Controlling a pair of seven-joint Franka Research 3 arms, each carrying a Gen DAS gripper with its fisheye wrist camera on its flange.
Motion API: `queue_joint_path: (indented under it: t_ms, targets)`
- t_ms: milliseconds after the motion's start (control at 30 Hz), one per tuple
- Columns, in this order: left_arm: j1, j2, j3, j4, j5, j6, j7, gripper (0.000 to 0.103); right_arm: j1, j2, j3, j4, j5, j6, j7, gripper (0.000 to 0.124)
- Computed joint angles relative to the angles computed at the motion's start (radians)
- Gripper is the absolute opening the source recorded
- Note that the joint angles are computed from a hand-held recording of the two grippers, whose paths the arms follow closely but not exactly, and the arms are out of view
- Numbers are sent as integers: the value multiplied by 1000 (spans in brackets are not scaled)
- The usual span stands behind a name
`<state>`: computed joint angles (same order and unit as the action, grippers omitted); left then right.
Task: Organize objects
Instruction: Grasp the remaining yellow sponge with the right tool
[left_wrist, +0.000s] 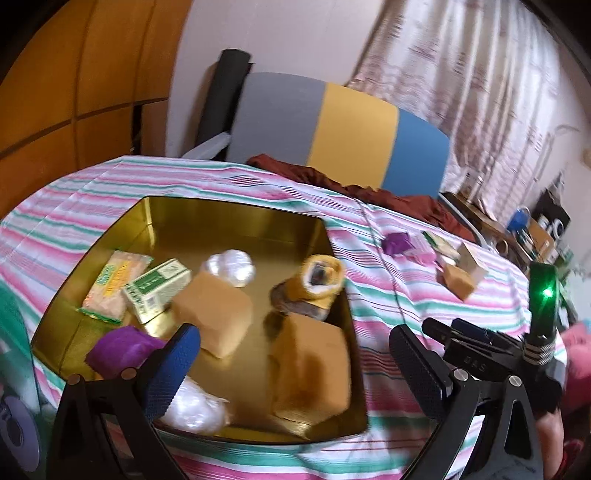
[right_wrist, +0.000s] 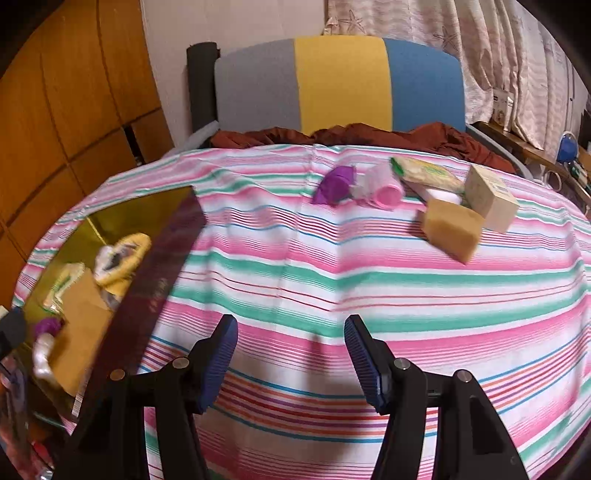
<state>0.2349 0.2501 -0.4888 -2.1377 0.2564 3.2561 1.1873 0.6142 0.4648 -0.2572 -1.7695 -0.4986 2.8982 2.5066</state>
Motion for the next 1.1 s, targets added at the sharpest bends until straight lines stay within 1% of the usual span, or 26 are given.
queue_joint_path:
  t_ms: [67, 100, 133, 167, 200, 233, 267, 300, 333, 367, 400, 433, 467, 500, 533, 567, 600, 700, 767, 800, 867, 900, 933, 1000, 1067, 1100]
  targets:
    - [73, 13, -88, -5, 17, 8, 30, 103, 2, -20, -21, -41, -13, 16, 22, 61]
    - [86, 18, -105, -5, 29, 11, 38, 103, 0, -25, -26, -52, -17, 22, 29, 62]
    - [84, 19, -107, -8, 43, 14, 43, 103, 2, -33, -37, -70, -26, 31, 41, 62]
    - [65, 17, -94, -9, 58, 19, 50, 103, 7, -42, -52, -86, -41, 36, 57, 63]
    - [59, 16, -92, -12, 70, 24, 52, 103, 19, -54, -79, -108, -67, 42, 85, 64]
    - [56, 15, -93, -15, 81, 31, 51, 103, 17, -58, -84, -114, -80, 43, 98, 67]
    - [68, 15, -113, -19, 95, 37, 48, 103, 18, -69, -102, -135, -103, 60, 124, 68]
    - [98, 18, -148, -22, 111, 40, 41, 103, 12, -75, -105, -146, -115, 70, 136, 71]
    - [141, 27, -201, -25, 132, 42, 34, 103, 1, -83, -109, -161, -125, 88, 144, 75]
    - [165, 32, -230, -26, 151, 41, 27, 103, -14, -85, -105, -167, -126, 102, 141, 78]
    - [165, 34, -240, -26, 166, 40, 21, 103, -25, -87, -108, -175, -130, 123, 137, 82]
    - [150, 32, -232, -26, 177, 39, 15, 103, -38, -87, -109, -177, -127, 138, 123, 83]
    - [120, 30, -213, -25, 183, 37, 10, 103, -38, -85, -117, -173, -124, 141, 115, 83]
    - [110, 31, -210, -23, 187, 33, 5, 103, -31, -81, -140, -170, -132, 151, 120, 83]
    - [110, 35, -220, -22, 189, 30, 1, 103, -21, -71, -169, -159, -142, 165, 129, 83]
    - [132, 47, -256, -21, 191, 23, -2, 103, -18, -62, -185, -149, -140, 174, 127, 83]
    - [142, 55, -277, -17, 190, 14, -4, 103, -32, -50, -185, -134, -122, 182, 107, 83]
    - [156, 80, -327, -3, 164, -19, 11, 103, -113, -6, -131, -66, -30, 188, 12, 83]
    - [139, 85, -329, 2, 137, -37, 29, 103, -163, 32, -96, -8, 24, 179, -48, 83]
    - [130, 86, -328, 5, 124, -47, 38, 103, -218, 59, -42, 40, 65, 160, -106, 83]
    - [111, 93, -325, 17, 98, -75, 57, 103, -265, 91, 5, 92, 111, 141, -182, 83]
    - [93, 91, -310, 21, 88, -85, 62, 103, -276, 110, 14, 117, 127, 139, -209, 83]
    - [59, 85, -281, 26, 80, -97, 63, 103, -297, 133, 34, 146, 146, 136, -247, 83]
    - [34, 82, -257, 30, 59, -110, 76, 103, -320, 158, 61, 169, 181, 132, -298, 83]
    - [-3, 84, -222, 42, 41, -129, 84, 103, -383, 174, 142, 190, 240, 117, -379, 83]
    - [-14, 86, -214, 46, 30, -135, 91, 103, -393, 175, 156, 186, 258, 129, -401, 83]
